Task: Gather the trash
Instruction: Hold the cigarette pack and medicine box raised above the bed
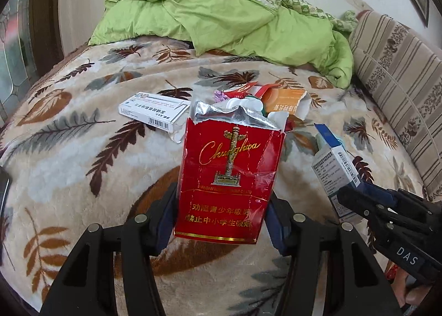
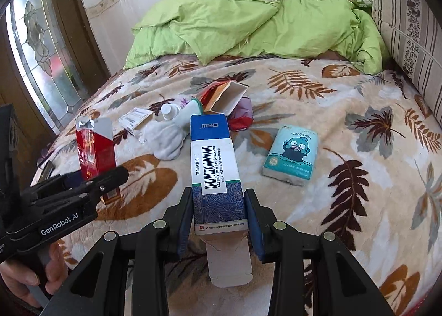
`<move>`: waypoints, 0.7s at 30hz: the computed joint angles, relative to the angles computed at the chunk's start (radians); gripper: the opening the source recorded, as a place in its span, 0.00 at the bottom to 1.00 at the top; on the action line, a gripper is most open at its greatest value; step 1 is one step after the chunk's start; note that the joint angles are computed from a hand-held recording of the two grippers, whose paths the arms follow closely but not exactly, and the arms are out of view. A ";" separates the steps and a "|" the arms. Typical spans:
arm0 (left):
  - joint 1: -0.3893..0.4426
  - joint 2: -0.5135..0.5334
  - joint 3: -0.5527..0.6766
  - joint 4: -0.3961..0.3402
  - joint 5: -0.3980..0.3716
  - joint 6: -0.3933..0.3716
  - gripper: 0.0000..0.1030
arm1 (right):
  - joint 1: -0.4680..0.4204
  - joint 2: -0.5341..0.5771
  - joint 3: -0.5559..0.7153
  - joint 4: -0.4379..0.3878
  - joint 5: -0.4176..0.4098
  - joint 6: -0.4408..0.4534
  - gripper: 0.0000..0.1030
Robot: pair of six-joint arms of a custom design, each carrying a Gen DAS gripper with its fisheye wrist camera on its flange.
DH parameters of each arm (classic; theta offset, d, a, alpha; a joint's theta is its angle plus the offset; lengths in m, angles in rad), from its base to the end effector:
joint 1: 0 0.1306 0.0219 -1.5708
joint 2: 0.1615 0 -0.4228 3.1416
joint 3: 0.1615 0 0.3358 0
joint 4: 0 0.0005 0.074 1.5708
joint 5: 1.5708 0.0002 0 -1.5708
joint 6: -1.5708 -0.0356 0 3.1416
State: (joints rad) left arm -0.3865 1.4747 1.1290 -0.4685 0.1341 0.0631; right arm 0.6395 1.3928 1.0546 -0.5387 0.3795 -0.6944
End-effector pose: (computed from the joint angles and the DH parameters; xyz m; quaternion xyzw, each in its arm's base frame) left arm 0.4059 -0.1709 0.3591 0.1737 0.9111 -0.1428 0.3454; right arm 0.3291 0.2277 0.3595 0.0895 0.9214 0.0672 0.3721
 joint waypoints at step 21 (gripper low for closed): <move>-0.055 -0.013 -0.037 0.108 -0.129 -0.053 0.55 | -0.017 -0.027 -0.033 0.031 0.006 -0.032 0.38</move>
